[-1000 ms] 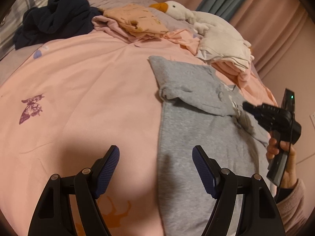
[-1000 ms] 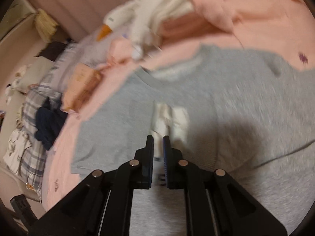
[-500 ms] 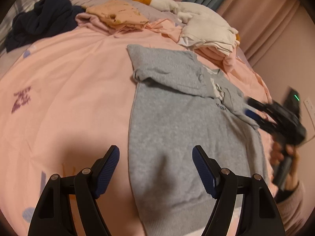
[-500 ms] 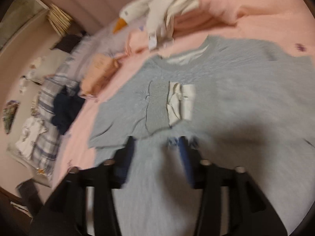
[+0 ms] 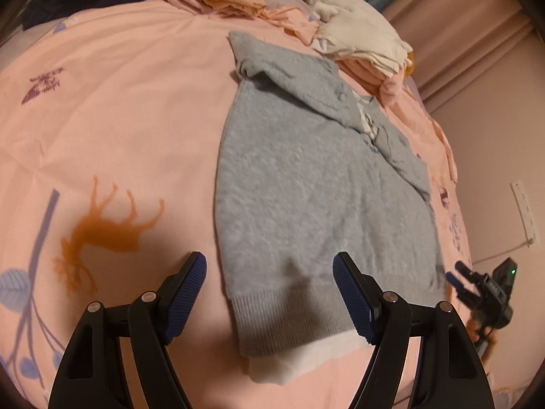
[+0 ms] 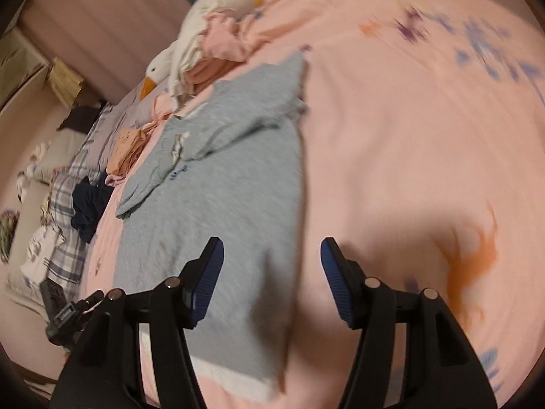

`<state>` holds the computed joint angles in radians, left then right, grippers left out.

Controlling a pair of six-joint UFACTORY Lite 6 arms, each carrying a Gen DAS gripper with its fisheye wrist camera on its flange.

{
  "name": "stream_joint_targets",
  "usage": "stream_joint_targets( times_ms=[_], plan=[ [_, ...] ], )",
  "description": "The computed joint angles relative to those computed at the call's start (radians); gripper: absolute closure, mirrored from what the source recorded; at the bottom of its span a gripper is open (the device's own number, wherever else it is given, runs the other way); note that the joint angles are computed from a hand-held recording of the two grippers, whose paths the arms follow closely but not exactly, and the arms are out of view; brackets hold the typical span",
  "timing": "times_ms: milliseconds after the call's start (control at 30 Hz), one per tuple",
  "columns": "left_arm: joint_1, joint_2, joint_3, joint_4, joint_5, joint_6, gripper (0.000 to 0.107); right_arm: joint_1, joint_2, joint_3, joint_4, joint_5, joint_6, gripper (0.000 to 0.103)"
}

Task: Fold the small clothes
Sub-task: 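Grasp the ribbed hem with both tools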

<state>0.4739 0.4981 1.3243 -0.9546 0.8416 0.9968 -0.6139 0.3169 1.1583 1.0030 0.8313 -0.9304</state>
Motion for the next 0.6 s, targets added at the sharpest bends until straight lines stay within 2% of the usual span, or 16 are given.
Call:
stream_joint_targets(
  times_ms=[100, 267, 400, 600],
  plan=[
    [-0.004, -0.017, -0.034, -0.016, 0.0, 0.02, 0.031, -0.037, 0.005, -0.052, 0.038, 0.064, -0.04, 0.043],
    [-0.023, -0.012, -0.052, -0.031, 0.005, 0.034, 0.031, -0.01, 0.008, -0.098, 0.06, 0.097, -0.076, 0.043],
    [-0.031, 0.005, -0.04, -0.073, 0.013, 0.045, 0.026, 0.024, 0.02, -0.107, 0.096, 0.087, -0.104, 0.042],
    [-0.054, 0.113, 0.079, -0.128, 0.064, 0.043, 0.026, 0.076, 0.068, -0.058, 0.14, 0.072, -0.11, 0.042]
  ],
)
